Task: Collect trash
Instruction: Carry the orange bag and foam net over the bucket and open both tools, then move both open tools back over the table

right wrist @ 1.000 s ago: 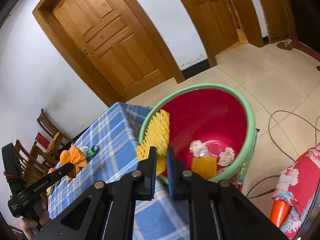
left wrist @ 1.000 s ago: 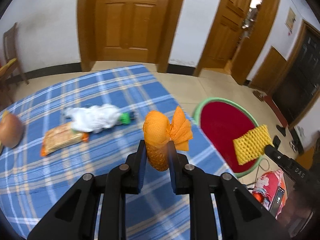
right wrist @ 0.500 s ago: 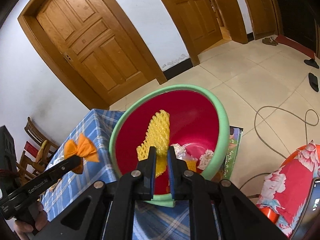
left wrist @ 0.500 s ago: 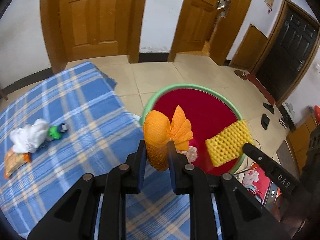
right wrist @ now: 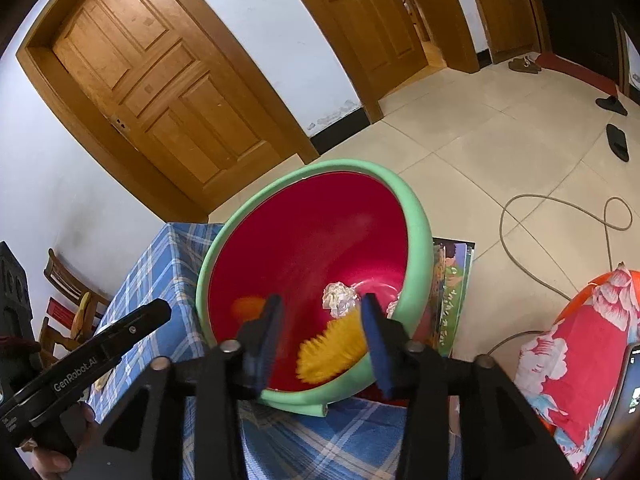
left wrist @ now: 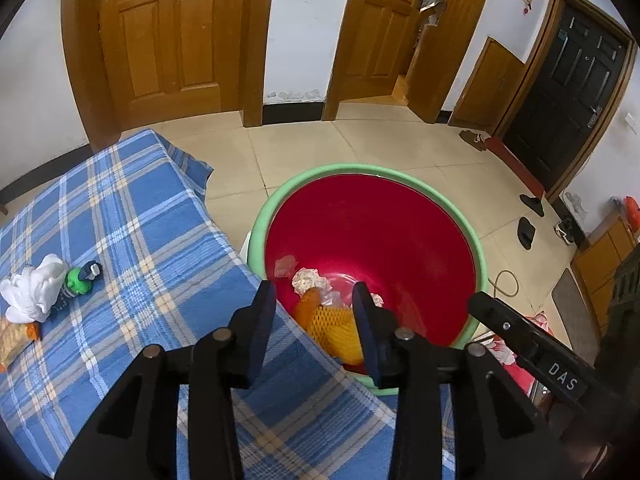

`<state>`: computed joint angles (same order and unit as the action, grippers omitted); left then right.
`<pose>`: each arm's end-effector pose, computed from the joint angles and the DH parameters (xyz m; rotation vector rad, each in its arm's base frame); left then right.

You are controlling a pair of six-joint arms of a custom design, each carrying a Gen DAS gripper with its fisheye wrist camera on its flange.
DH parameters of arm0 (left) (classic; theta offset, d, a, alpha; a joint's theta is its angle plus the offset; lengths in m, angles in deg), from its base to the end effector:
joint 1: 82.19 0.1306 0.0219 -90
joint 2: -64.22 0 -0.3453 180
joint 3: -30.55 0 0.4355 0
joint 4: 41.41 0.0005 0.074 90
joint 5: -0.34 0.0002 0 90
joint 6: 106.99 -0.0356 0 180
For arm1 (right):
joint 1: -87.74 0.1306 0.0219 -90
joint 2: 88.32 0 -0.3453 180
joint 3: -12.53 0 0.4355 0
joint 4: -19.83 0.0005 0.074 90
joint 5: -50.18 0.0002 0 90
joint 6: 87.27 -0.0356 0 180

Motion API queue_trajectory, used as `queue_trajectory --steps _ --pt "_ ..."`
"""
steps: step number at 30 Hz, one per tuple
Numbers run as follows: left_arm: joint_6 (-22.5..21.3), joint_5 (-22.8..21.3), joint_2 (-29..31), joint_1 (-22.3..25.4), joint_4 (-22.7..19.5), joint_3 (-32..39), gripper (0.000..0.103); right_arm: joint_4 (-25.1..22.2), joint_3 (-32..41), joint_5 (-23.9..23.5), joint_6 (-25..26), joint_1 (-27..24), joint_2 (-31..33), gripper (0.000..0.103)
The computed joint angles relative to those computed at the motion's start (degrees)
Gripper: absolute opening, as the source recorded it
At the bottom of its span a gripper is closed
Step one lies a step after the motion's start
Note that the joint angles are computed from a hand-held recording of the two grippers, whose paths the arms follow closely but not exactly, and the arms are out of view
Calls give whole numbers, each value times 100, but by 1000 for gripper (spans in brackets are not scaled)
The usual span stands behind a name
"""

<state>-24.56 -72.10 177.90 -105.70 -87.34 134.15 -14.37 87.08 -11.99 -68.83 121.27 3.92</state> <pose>0.5911 -0.2694 0.2810 0.7999 2.4268 -0.4986 0.4390 0.2703 0.2602 0.9559 2.1566 0.2903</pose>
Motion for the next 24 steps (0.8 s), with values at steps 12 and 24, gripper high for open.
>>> queue_trajectory --steps 12,24 --pt "252 -24 -136 253 4 -111 41 -55 108 135 3 146 -35 64" --pt "471 -109 -271 766 165 -208 43 -7 330 115 127 271 82 69"
